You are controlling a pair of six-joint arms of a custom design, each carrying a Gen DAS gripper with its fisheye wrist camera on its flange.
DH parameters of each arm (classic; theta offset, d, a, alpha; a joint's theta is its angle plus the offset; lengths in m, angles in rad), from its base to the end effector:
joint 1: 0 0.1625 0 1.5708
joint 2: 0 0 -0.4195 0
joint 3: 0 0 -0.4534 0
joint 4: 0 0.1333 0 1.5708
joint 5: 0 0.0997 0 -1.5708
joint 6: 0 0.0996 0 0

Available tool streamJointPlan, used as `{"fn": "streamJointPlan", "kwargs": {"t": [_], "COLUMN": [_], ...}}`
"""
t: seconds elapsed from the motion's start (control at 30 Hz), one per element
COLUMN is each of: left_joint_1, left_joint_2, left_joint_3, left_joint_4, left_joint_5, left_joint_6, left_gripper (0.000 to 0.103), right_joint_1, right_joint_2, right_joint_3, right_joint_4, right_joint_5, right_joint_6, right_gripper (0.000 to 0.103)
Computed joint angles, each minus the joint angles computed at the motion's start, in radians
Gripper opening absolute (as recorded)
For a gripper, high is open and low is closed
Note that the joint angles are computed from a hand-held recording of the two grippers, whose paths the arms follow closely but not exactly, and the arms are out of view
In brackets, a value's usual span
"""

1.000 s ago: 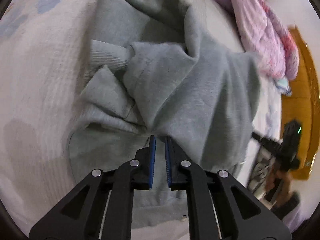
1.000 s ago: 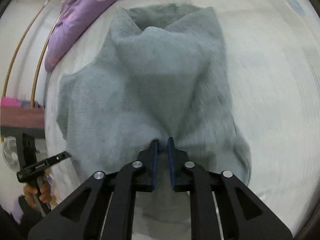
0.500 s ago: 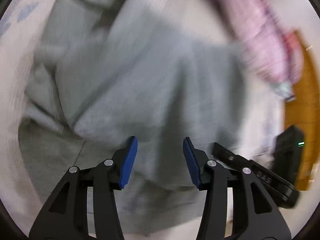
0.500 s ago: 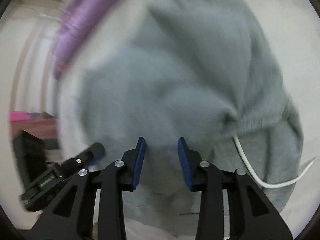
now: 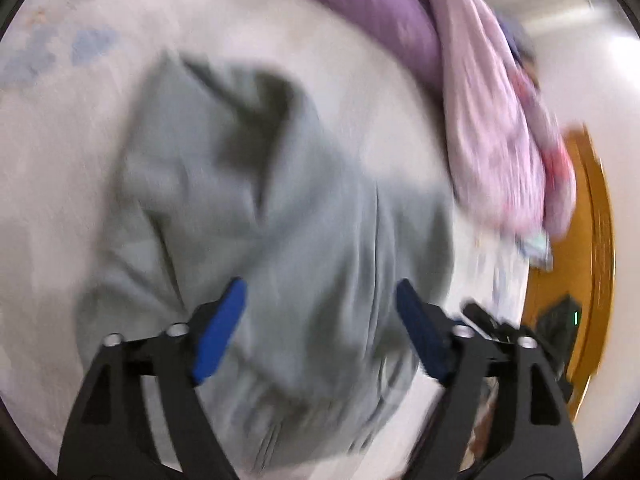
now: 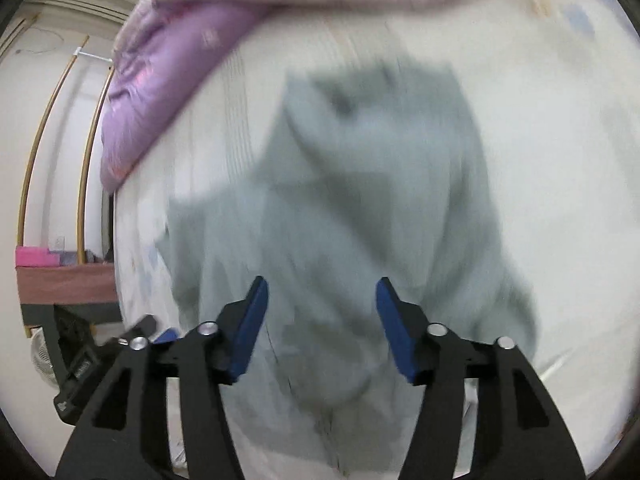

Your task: Fold large clothes

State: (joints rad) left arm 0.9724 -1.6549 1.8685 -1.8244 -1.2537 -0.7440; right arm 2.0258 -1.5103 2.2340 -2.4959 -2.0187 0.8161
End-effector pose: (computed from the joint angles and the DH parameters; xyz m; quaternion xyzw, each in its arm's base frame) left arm -0.1522 -0.5150 0.3938 -0.0750 0.9844 -0.1136 0.1113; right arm 0.2923 -0.3922 0.2130 -0.1962 -0.9503 0.2100 0.1196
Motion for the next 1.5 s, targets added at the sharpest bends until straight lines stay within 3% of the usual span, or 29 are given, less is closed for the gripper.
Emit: {"fn": "streamJointPlan", "kwargs": {"t": [0.1, 0.17, 0.33, 0.47, 0.53, 0.57, 0.6, 0.63, 0.67, 0.7, 0.73, 0.93, 1.1, 1.23, 1.33, 1.5], "left_joint_1": [0.061, 0.089, 0.119, 0.137, 0.153, 0.157, 0.163, 0.161, 0.158, 0.155, 0.152, 0.075, -0.006, -0.097, -0.156, -0.260], "left_joint_2": [0.134, 0.210, 0.423, 0.507, 0.537, 0.539, 0.530, 0.521, 0.509, 0.489, 0.472, 0.303, 0.095, -0.100, -0.232, -0.422], "left_joint_3": [-0.126, -0.188, -0.401, -0.463, -0.486, -0.483, -0.465, -0.449, -0.433, -0.406, -0.386, -0.252, -0.115, -0.031, 0.055, 0.166], "left_joint_4": [0.061, 0.051, 0.252, 0.332, 0.386, 0.385, 0.357, 0.338, 0.321, 0.266, 0.225, 0.077, 0.060, 0.186, 0.264, 0.419], "left_joint_5": [0.049, 0.064, 0.140, 0.141, 0.135, 0.130, 0.124, 0.131, 0.136, 0.123, 0.102, 0.073, 0.028, 0.036, 0.019, 0.008], "left_joint_6": [-0.050, -0.020, -0.094, -0.115, -0.142, -0.157, -0.168, -0.175, -0.171, -0.144, -0.119, -0.044, -0.098, -0.161, -0.252, -0.417], "left_gripper": [0.085, 0.085, 0.085, 0.085, 0.085, 0.083, 0.080, 0.066, 0.048, 0.036, 0.015, 0.014, 0.014, 0.014, 0.013, 0.014], "right_joint_1": [-0.060, -0.093, -0.183, -0.237, -0.246, -0.252, -0.257, -0.264, -0.276, -0.281, -0.278, -0.205, -0.119, -0.026, 0.073, 0.206], "right_joint_2": [0.021, 0.060, 0.155, 0.210, 0.234, 0.243, 0.246, 0.242, 0.228, 0.214, 0.202, 0.091, -0.055, -0.160, -0.260, -0.327], "right_joint_3": [-0.048, -0.087, -0.169, -0.208, -0.227, -0.233, -0.233, -0.219, -0.195, -0.175, -0.158, -0.052, 0.074, 0.150, 0.221, 0.281], "right_joint_4": [-0.024, -0.024, -0.049, -0.037, -0.038, -0.027, -0.023, -0.048, -0.078, -0.104, -0.133, -0.245, -0.326, -0.300, -0.227, -0.112], "right_joint_5": [-0.016, -0.031, 0.011, 0.090, 0.095, 0.086, 0.078, 0.086, 0.113, 0.123, 0.127, 0.119, 0.130, 0.098, 0.051, -0.014], "right_joint_6": [-0.022, -0.020, 0.026, 0.033, 0.047, 0.048, 0.049, 0.045, 0.041, 0.031, 0.003, -0.062, -0.045, 0.037, 0.148, 0.325], "right_gripper": [0.066, 0.067, 0.067, 0.067, 0.067, 0.054, 0.023, 0.018, 0.016, 0.014, 0.013, 0.011, 0.011, 0.011, 0.010, 0.010]}}
